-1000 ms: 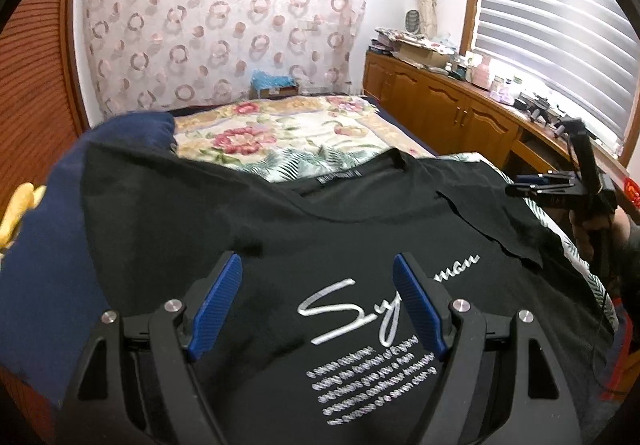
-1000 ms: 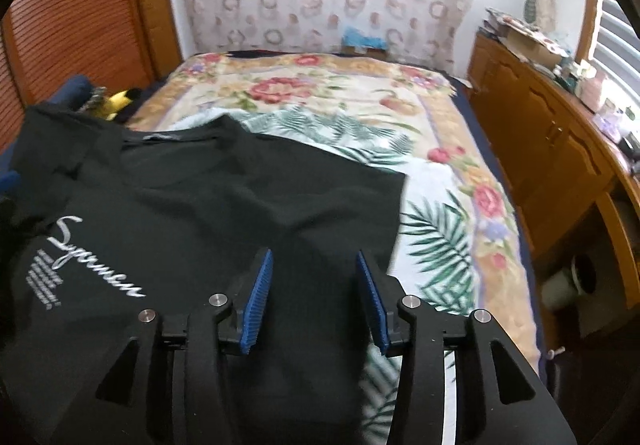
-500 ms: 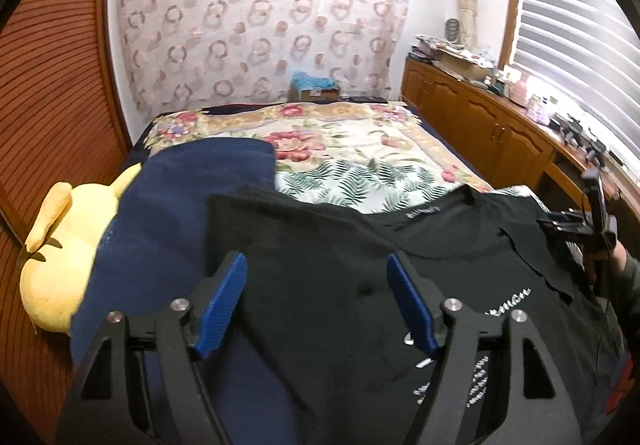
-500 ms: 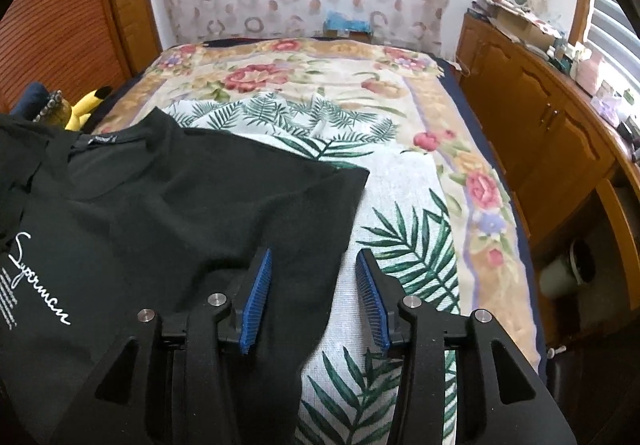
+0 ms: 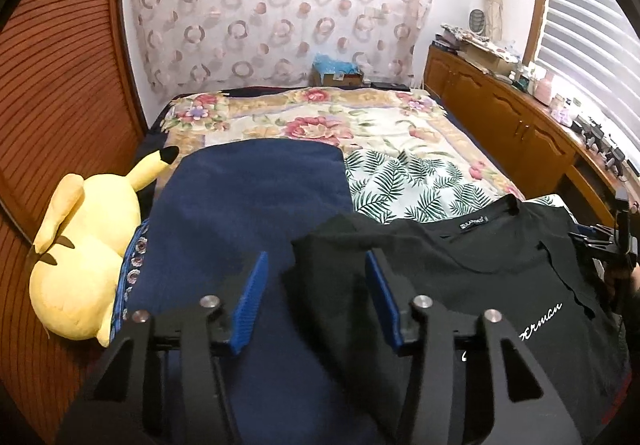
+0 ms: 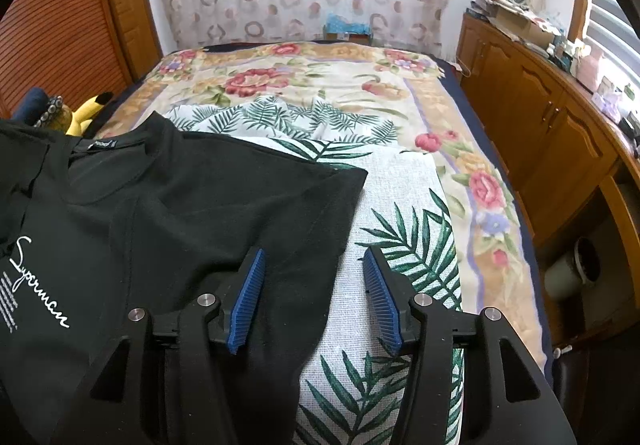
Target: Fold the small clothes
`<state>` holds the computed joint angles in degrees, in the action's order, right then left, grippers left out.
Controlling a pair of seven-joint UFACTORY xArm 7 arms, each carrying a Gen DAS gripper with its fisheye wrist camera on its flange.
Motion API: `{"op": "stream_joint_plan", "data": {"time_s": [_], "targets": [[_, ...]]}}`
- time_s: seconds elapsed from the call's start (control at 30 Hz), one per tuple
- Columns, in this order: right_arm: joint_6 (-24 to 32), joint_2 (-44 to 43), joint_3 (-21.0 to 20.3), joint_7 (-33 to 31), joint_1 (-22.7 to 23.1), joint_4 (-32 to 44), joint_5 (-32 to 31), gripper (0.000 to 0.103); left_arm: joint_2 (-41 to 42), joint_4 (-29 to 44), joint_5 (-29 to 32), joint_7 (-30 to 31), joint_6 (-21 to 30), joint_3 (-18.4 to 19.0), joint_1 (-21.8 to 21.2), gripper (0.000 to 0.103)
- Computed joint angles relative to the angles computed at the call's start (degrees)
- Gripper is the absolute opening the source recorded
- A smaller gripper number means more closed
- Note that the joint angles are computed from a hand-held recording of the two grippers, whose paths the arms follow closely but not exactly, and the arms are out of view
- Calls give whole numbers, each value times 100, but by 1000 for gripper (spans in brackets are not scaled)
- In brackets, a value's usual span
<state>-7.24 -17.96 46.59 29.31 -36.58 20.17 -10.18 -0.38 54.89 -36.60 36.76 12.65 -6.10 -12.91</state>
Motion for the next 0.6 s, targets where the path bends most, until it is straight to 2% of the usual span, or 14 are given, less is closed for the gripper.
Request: {"op": "stream_joint_plan", "data": {"time_s": [0.23,0.3,0.33,0.4,0.5,0.57,0.6], "targets": [[-14,6,23,-12,-26,0,8,53,197,286,174,-45,337,-30,71,46],[-8,2,35,-12,-28,4,19,53,228,300,307,-143,349,-49,89,33],[-4,0,41,-9,-33,6,22,53,238,301,345,-165,343,-65,94,30],[-13,8,25,-20,-21,3,21,53,218,319,88,165,469,-112,119,4],[-14,13,-9,-35,4,0,27,54,91,172,247,52,211,-136,55,3],[-36,70,-86,-61,76,6,26,58,-95,87,-254,497,168,-152,-30,3],[-6,113,-102,-130,83,39,2,59,-169,36,-316,547,131,-139,-82,3]]}}
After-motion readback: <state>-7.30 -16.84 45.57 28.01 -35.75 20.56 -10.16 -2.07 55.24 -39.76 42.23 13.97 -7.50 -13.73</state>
